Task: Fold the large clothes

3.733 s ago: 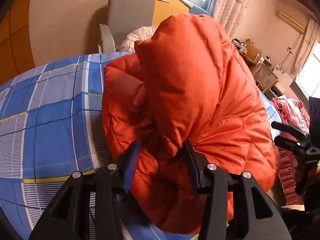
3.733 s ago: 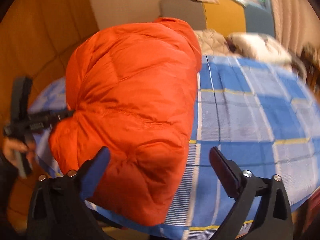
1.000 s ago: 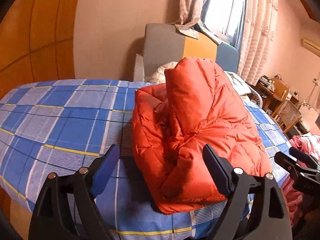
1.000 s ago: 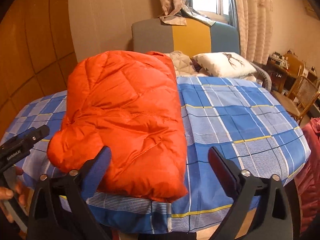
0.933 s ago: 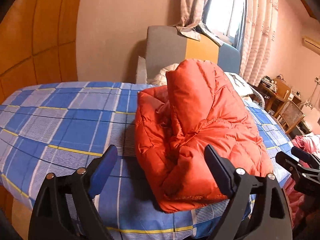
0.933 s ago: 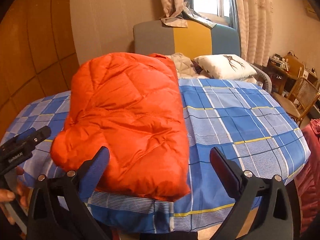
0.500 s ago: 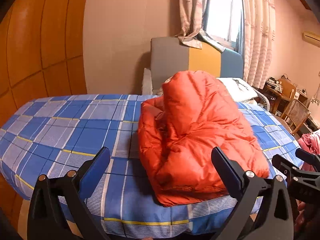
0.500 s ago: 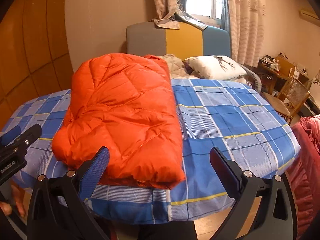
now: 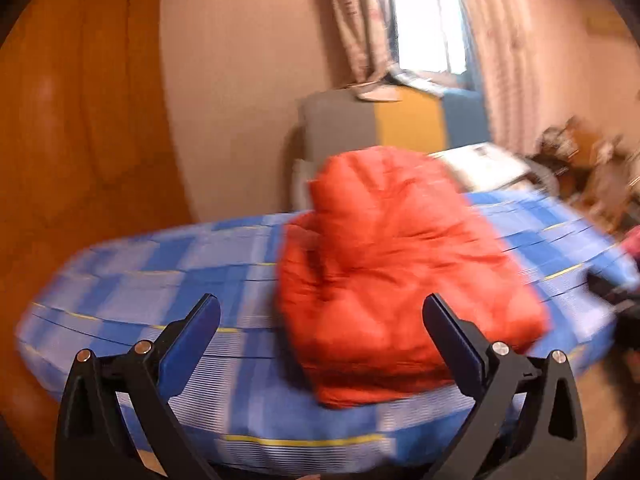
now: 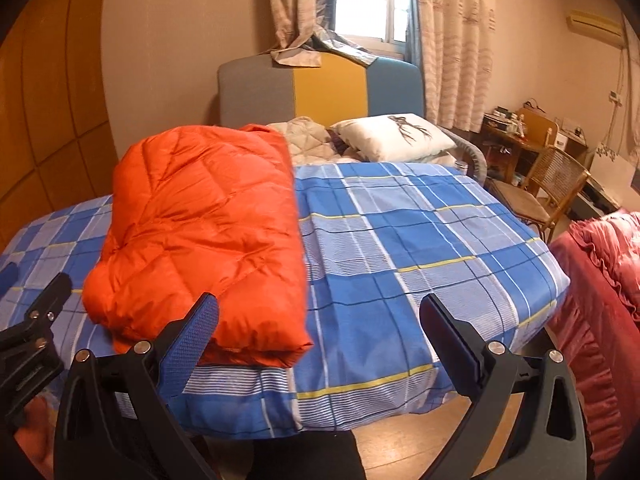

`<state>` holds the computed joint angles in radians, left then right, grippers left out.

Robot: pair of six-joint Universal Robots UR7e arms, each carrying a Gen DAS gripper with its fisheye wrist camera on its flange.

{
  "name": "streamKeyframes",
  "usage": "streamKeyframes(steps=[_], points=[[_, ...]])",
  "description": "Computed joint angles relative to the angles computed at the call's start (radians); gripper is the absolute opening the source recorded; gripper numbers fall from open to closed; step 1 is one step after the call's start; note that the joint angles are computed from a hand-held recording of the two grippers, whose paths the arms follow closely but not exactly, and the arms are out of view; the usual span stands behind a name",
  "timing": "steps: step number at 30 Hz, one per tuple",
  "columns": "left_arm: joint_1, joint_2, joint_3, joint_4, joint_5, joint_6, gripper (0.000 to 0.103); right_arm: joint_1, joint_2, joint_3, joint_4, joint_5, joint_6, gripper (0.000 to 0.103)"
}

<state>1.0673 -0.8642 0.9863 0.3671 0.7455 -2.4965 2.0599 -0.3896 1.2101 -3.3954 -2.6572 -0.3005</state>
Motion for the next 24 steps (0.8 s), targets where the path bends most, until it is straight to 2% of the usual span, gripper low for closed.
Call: streamKeyframes(steps=[2, 3, 5, 9, 12, 14, 17, 23, 24], points=[[-0.009, -0.034, 0.075, -0.155, -0.019, 0.153, 0.101, -0.004, -0.009, 0.011, -0.006, 0.001, 0.007, 0.1], [-0.009, -0.036, 0.084, -0.185, -0.03, 0.188, 0.101, -0.006, -0.01, 0.011, -0.009, -0.003, 0.006, 0.1], [-0.008, -0.013, 0.054, -0.173, -0.064, 0.226, 0.101, -0.009, -0.018, 0.022, 0.003, 0.0, 0.022, 0.1], [-0.003, -0.006, 0.024, -0.096, -0.036, 0.17, 0.101, -0.009, -0.018, 0.022, 0.008, 0.004, 0.024, 0.1], [0.015, 0.023, -0.059, 0.104, 0.075, -0.015, 0.101, -0.006, -0.01, 0.018, 0.0, 0.0, 0.005, 0.1], [0.027, 0.032, -0.088, 0.205, 0.194, -0.1, 0.101, -0.007, -0.018, 0.03, 0.002, 0.007, 0.016, 0.1], [0.027, 0.029, -0.074, 0.242, 0.292, -0.063, 0.101, -0.007, -0.016, 0.026, -0.008, -0.002, 0.01, 0.1], [0.041, 0.044, -0.101, 0.317, 0.415, -0.034, 0.101, -0.012, -0.026, 0.035, -0.027, -0.004, 0.021, 0.1], [0.041, 0.043, -0.098, 0.306, 0.408, -0.021, 0.101, -0.012, -0.026, 0.035, -0.026, -0.005, 0.024, 0.1]])
